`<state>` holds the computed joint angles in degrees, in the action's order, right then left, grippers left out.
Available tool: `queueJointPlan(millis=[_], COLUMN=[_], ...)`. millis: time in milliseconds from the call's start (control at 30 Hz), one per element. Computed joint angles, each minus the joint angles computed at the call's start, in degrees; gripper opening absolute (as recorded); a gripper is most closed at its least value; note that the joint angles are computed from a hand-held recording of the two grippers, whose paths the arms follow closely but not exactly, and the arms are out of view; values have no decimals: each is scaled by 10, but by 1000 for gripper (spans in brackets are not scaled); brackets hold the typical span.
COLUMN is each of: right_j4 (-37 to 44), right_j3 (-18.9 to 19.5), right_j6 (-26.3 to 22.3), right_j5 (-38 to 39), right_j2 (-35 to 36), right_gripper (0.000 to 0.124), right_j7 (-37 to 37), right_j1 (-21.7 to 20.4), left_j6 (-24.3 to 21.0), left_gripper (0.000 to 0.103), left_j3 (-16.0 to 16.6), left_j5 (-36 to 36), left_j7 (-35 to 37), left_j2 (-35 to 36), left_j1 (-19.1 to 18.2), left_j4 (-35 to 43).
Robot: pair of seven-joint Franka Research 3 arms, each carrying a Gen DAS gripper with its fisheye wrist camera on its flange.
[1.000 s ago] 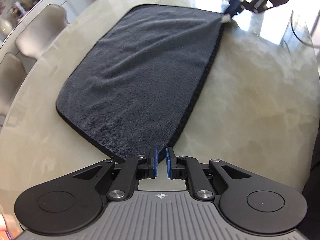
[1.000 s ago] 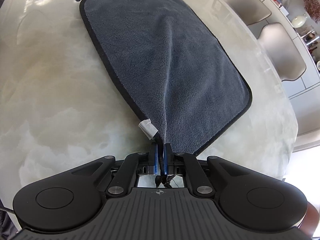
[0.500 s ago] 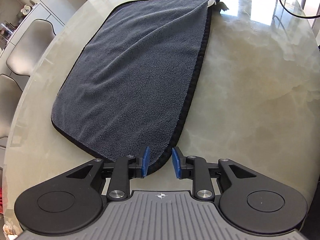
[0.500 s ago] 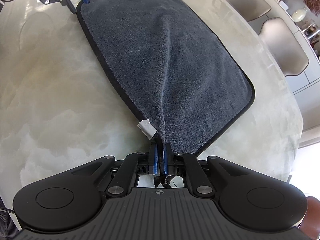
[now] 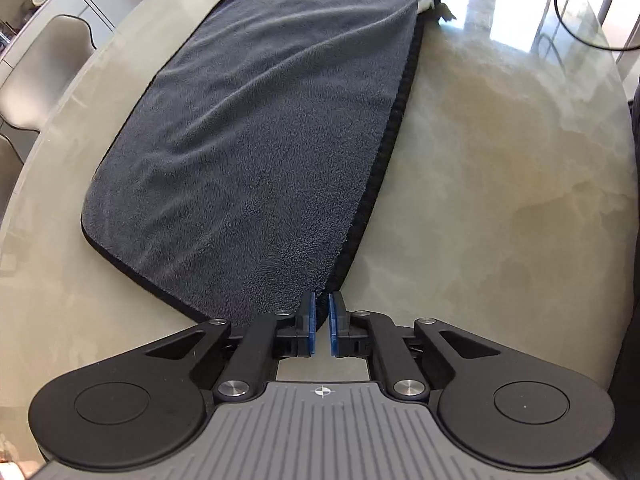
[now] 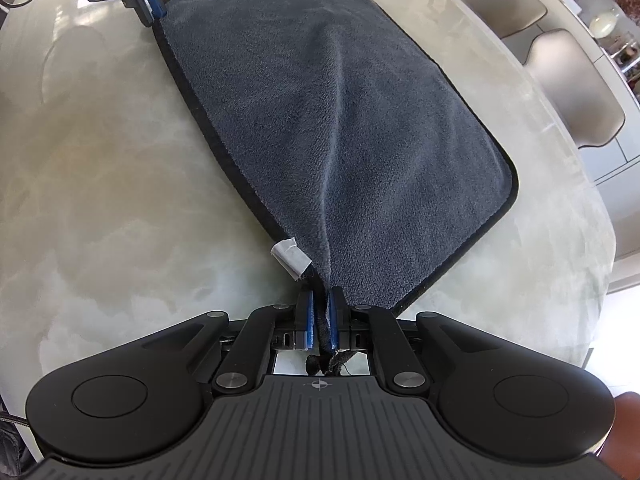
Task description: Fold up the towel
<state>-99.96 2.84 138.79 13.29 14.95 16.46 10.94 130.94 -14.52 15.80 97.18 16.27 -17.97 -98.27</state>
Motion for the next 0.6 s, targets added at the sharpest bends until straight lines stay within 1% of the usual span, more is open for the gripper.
queueJointPlan(millis=[67, 133, 300, 367, 433, 467, 500, 567, 600], right_j4=[2, 2, 2, -4, -16, -21, -21, -22, -22], right_j3=[1, 1, -1, -2, -1, 1, 2, 4, 5], right_j6=[-1, 2, 0, 5, 17, 23, 23, 24, 24], right_j5=[5, 8, 6, -4, -11, -10, -6, 2, 6], right_j2=[1, 2, 4, 2, -4, -6, -6, -5, -5], right_gripper=[10, 11, 11, 15, 26, 27, 27, 27, 27], right_j7=[-3, -5, -2, -5, -18, -26, -29, -36, -39], right_j1=[-2, -2, -2, 0, 1, 1, 0, -1, -2], left_j6=[1, 1, -2, -5, 0, 1, 4, 12, 16], left_gripper=[4, 0, 0, 0, 0, 1, 4, 4, 8], left_j3=[0, -1, 0, 1, 1, 1, 1, 2, 3], left_j5=[-1, -3, -9, -3, -3, -4, -4, -3, 2], left_j7=[-4, -6, -9, -10, -9, -8, -9, -11, -15], left_j2=[-2, -4, -2, 1, 4, 5, 5, 5, 5], left_j1=[0, 0, 3, 2, 2, 3, 3, 4, 2], left_j4=[-1, -2, 2, 4, 5, 5, 4, 1, -1])
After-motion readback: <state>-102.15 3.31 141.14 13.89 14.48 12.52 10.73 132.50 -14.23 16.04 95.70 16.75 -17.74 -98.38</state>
